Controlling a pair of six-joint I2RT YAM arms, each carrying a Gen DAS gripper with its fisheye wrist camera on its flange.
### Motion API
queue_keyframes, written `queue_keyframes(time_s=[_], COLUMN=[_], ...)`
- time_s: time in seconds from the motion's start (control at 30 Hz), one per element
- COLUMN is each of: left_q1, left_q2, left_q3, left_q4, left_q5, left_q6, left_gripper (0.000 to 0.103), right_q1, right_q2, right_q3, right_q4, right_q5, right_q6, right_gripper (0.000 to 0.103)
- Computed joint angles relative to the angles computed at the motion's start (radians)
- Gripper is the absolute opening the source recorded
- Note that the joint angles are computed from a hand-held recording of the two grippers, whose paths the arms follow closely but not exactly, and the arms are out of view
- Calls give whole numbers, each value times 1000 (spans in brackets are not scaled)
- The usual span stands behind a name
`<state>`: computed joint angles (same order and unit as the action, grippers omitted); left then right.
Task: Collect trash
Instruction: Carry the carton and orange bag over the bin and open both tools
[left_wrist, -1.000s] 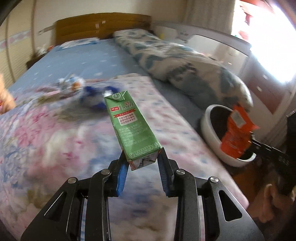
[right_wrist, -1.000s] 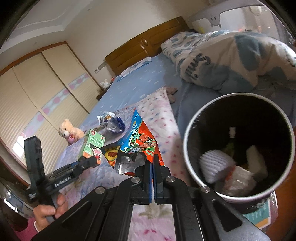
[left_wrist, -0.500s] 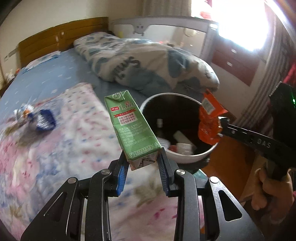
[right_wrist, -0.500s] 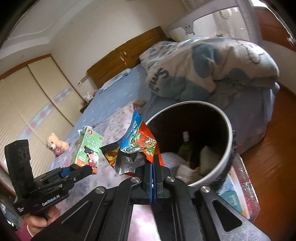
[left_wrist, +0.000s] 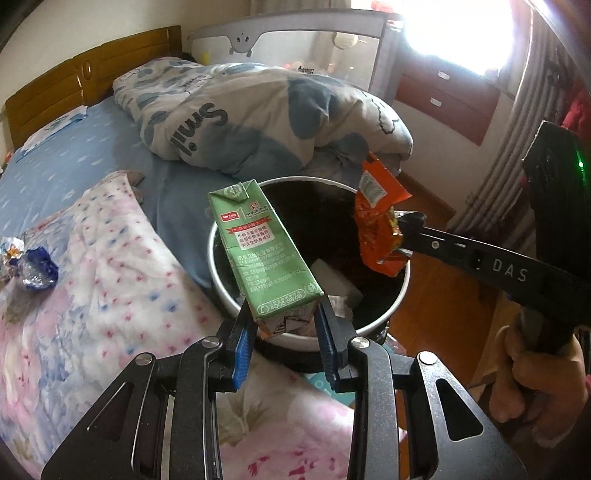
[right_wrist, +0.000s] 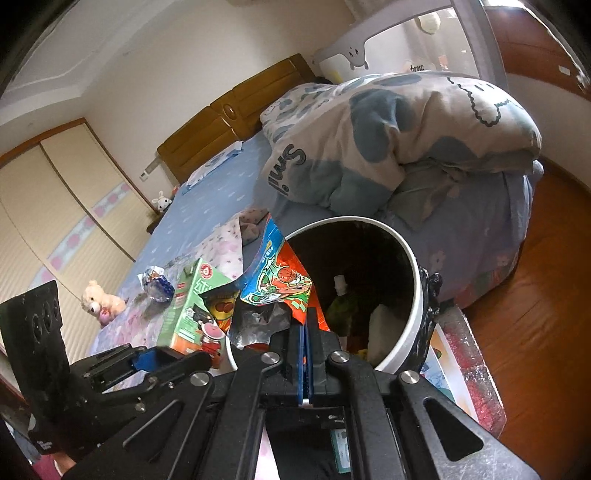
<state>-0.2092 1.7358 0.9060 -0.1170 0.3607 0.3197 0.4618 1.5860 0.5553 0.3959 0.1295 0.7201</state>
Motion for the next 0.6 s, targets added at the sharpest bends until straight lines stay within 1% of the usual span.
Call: queue_keyframes(time_s=[0.6], left_q1=[-23], left_q2=[69], left_q3=[60], left_q4=[-10], left_q5=[-23], left_q6=[-21], left_gripper=[29], right_q1=[-49], right_q2=[68], right_q3=[41], right_q4=[-4], right_q5=[-46], right_q6=[1], right_gripper=[0])
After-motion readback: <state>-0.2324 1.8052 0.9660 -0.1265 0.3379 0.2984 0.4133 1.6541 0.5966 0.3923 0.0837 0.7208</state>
